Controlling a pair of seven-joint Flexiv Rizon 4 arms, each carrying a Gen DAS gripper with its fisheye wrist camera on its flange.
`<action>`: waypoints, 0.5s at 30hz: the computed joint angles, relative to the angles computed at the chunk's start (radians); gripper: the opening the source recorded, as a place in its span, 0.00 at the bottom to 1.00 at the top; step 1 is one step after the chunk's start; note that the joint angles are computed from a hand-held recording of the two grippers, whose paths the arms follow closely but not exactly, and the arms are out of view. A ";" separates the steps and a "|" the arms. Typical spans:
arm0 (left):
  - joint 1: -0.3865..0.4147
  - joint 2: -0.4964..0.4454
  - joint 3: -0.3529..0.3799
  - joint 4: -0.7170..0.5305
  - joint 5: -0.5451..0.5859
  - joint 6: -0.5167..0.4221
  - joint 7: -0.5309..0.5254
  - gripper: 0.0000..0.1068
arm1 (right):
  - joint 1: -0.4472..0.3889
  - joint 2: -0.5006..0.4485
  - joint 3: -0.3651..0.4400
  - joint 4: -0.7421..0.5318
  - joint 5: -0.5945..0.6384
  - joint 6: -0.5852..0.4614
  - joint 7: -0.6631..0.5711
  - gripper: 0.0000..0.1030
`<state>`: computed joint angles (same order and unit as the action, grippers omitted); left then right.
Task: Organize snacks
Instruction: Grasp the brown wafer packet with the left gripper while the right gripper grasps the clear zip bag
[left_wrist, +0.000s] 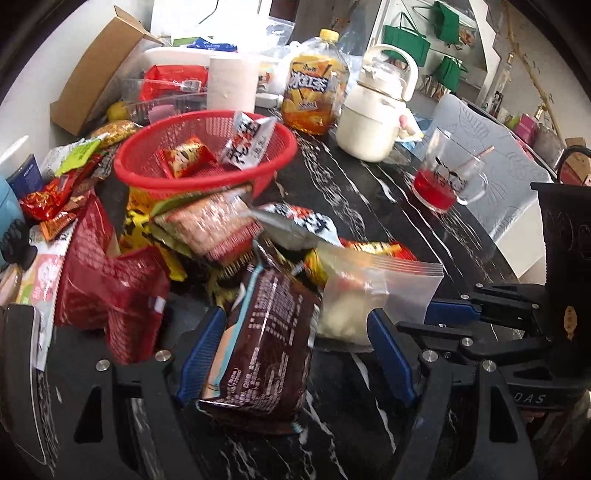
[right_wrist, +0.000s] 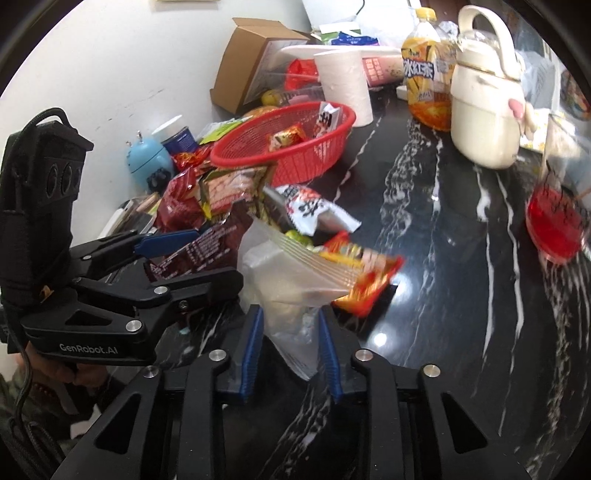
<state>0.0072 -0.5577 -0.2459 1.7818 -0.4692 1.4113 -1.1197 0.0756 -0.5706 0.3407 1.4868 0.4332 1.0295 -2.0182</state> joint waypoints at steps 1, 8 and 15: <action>0.000 0.002 -0.003 0.004 0.000 -0.005 0.002 0.73 | -0.002 0.003 0.000 0.005 0.002 0.000 0.000 0.27; -0.059 -0.002 0.062 -0.003 0.043 -0.043 -0.043 0.73 | -0.011 0.040 -0.011 0.069 0.013 0.025 0.017 0.25; -0.128 -0.016 0.154 -0.038 0.154 -0.066 -0.140 0.69 | -0.026 0.077 -0.023 0.119 0.024 0.038 0.034 0.24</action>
